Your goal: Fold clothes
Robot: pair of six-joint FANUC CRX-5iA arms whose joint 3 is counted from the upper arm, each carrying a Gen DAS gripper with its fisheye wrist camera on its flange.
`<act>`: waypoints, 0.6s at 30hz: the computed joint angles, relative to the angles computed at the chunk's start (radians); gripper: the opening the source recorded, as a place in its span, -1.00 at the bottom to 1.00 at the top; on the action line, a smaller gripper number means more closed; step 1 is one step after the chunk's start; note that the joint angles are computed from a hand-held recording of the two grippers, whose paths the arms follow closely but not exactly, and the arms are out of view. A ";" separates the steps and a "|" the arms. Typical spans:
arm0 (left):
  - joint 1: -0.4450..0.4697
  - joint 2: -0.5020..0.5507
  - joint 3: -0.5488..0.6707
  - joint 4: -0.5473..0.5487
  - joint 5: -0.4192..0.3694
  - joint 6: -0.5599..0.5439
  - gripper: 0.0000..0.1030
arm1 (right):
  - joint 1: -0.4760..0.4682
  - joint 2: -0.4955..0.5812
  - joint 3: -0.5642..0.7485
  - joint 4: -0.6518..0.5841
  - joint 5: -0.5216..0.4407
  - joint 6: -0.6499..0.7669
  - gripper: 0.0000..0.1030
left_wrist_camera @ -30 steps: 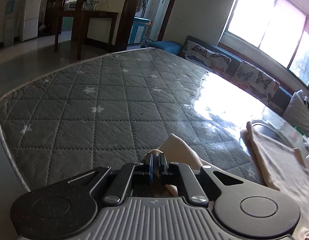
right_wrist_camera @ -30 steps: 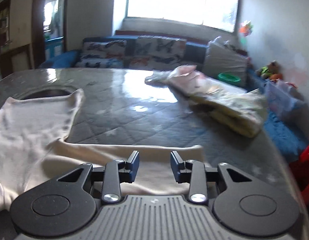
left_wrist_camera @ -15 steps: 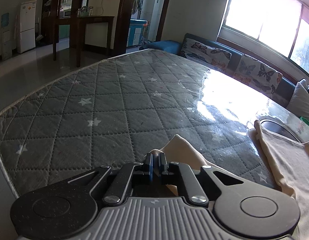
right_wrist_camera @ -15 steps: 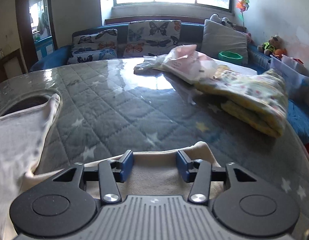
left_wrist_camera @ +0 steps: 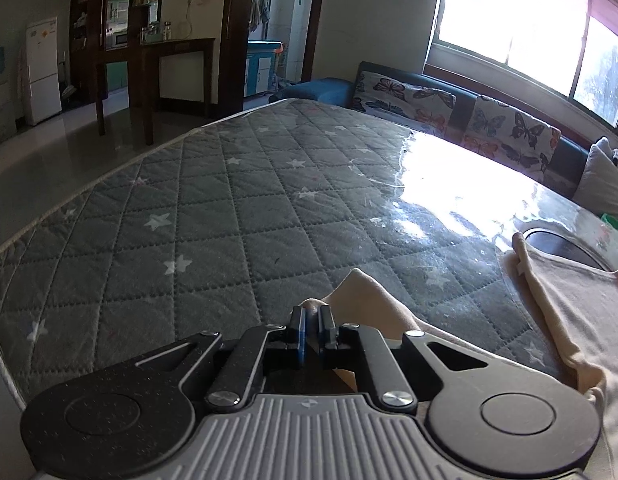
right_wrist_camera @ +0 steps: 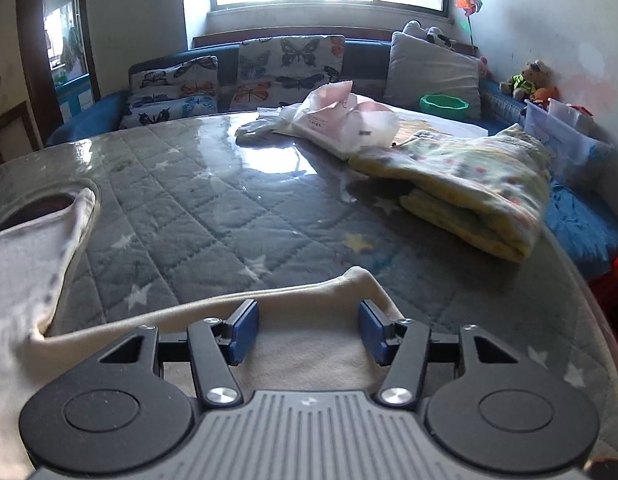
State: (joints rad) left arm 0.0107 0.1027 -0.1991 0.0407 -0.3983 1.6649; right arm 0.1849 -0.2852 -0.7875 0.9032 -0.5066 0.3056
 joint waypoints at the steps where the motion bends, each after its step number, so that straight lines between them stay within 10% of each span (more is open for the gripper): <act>1: -0.001 0.003 0.005 -0.008 -0.001 0.004 -0.84 | 0.005 -0.009 -0.008 0.007 -0.008 -0.011 0.08; 13: 0.012 -0.055 -0.028 -0.145 -0.038 0.129 -0.82 | 0.124 -0.110 -0.080 0.033 -0.158 -0.108 0.12; 18: 0.026 -0.122 -0.158 0.199 0.035 -0.194 -0.82 | 0.130 -0.138 -0.103 0.081 -0.159 -0.152 0.11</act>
